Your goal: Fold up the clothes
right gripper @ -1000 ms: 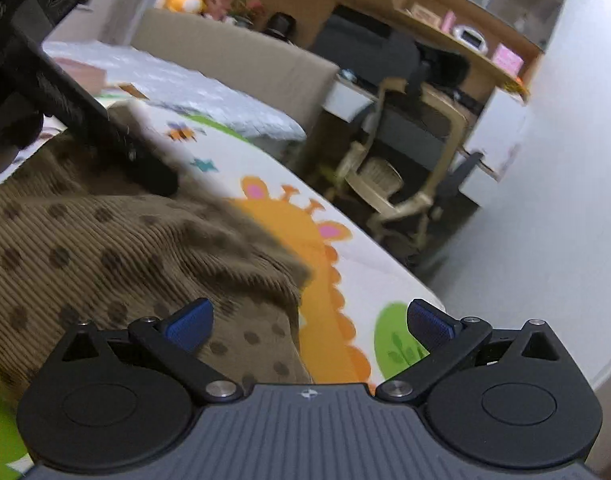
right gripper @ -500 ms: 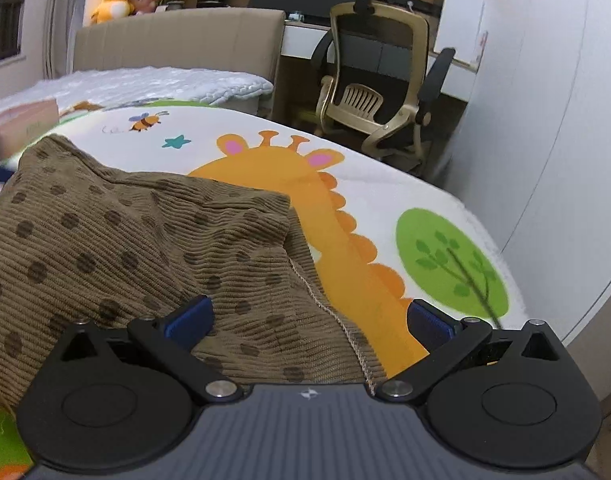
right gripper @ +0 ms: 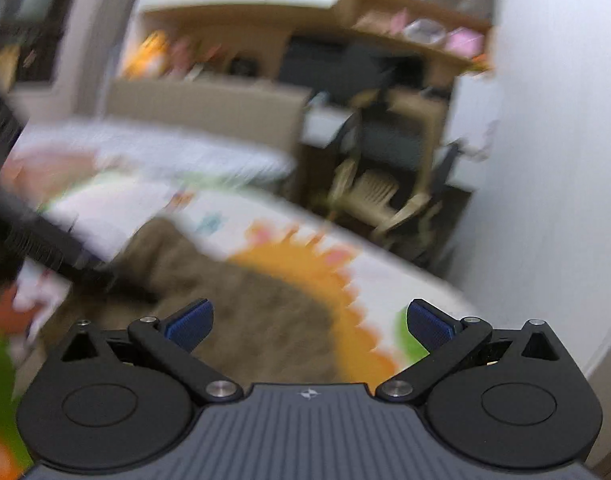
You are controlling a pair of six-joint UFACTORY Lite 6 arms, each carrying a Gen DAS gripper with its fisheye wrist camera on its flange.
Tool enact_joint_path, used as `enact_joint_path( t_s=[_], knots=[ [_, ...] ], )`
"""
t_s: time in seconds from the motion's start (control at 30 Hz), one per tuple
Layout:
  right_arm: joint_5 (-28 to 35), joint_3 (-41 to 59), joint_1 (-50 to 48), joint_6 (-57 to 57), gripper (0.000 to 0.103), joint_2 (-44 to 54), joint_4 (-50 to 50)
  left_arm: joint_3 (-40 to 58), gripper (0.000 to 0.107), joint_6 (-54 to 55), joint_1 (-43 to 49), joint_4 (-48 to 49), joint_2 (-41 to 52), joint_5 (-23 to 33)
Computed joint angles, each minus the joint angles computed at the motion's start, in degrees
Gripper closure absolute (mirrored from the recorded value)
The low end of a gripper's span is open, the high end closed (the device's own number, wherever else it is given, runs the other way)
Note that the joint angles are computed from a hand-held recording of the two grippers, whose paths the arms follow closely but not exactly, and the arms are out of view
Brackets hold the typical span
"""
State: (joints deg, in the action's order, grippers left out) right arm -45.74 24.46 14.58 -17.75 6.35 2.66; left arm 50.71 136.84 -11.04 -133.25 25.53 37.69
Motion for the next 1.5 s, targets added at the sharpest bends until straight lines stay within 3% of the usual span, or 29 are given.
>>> enact_joint_path(
  t_s=[0.13,0.23,0.43,0.63,0.73,0.83,1.1,1.23,1.33,1.5],
  knots=[
    [-5.16,2.17,2.80,-0.95,0.000,8.74,3.86,-0.09,0.051,1.62,0.15,-2.15,1.29,-0.41],
    [-1.43,3.00,0.80,1.19,0.000,7.46,0.55,-0.73,0.048,1.96,0.46,-2.35,0.60,-0.73],
    [-2.92,1.74,1.68,1.80,0.000,7.59,1.35,-1.78,0.037,2.68,0.53,-3.47,-0.42,-1.23],
    [1.85,3.88,-4.19,13.73,0.000,7.86,-9.64,-2.41,0.013,8.55,0.12,-11.88,-2.63,-5.10],
    [1.79,4.16,-5.81,17.99,0.000,8.59,-12.84,-2.36,0.012,13.32,0.02,-17.56,-4.15,-7.67],
    [0.19,2.87,-4.73,14.93,0.000,7.95,-10.55,-2.84,0.013,16.03,-0.10,-19.96,-5.98,-8.82],
    [1.56,2.01,-4.25,11.58,0.000,5.15,-9.89,-4.96,0.024,7.46,-0.04,-10.05,-11.14,-4.62],
    [3.21,2.32,-7.10,15.89,0.000,3.08,-15.32,-1.75,0.028,-2.97,-0.29,0.75,-7.54,-2.16],
    [2.63,2.63,-10.06,17.63,0.000,2.37,-15.84,0.62,0.028,-0.87,-1.68,-1.11,-3.70,-3.76],
    [7.11,8.58,-9.81,9.65,0.000,10.28,-4.80,3.05,0.022,4.25,-1.90,-6.02,1.32,-5.31]
  ],
)
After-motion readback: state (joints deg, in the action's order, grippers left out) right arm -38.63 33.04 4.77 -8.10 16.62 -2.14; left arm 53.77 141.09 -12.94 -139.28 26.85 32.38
